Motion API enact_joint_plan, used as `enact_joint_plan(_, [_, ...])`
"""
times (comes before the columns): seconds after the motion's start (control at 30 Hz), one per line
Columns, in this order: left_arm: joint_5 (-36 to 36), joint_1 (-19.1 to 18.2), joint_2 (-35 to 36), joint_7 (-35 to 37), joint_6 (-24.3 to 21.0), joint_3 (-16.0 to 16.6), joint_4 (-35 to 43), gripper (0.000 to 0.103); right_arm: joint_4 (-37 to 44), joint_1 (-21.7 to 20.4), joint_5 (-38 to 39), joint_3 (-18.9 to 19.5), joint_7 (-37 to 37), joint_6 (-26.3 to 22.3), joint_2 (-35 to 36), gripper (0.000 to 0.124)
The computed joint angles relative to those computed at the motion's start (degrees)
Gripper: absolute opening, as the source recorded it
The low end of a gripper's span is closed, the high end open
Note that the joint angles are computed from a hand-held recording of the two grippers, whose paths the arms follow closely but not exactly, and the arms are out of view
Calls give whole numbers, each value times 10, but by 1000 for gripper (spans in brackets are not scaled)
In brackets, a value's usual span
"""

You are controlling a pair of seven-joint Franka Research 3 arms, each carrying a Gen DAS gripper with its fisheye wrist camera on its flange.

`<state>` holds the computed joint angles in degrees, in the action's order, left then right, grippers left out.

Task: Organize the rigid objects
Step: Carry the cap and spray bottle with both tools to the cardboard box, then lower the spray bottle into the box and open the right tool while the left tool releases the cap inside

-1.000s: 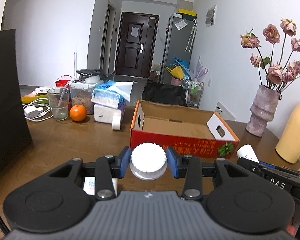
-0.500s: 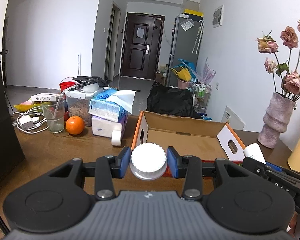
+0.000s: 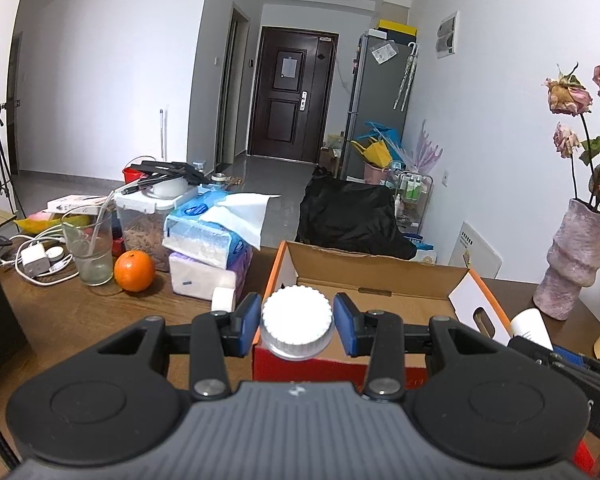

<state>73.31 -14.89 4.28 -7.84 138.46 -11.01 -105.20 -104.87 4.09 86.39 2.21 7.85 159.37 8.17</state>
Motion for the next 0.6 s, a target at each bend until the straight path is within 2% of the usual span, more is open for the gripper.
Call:
enact_joint_plan(0.3, [-9, -2, 44, 23, 8, 17, 49, 41, 70, -4, -29, 14, 42, 20, 54, 26])
enact_joint_plan(0.6, [-19, -6, 89, 50, 14, 40, 104, 41, 142, -16, -107, 40, 110, 34, 113, 26])
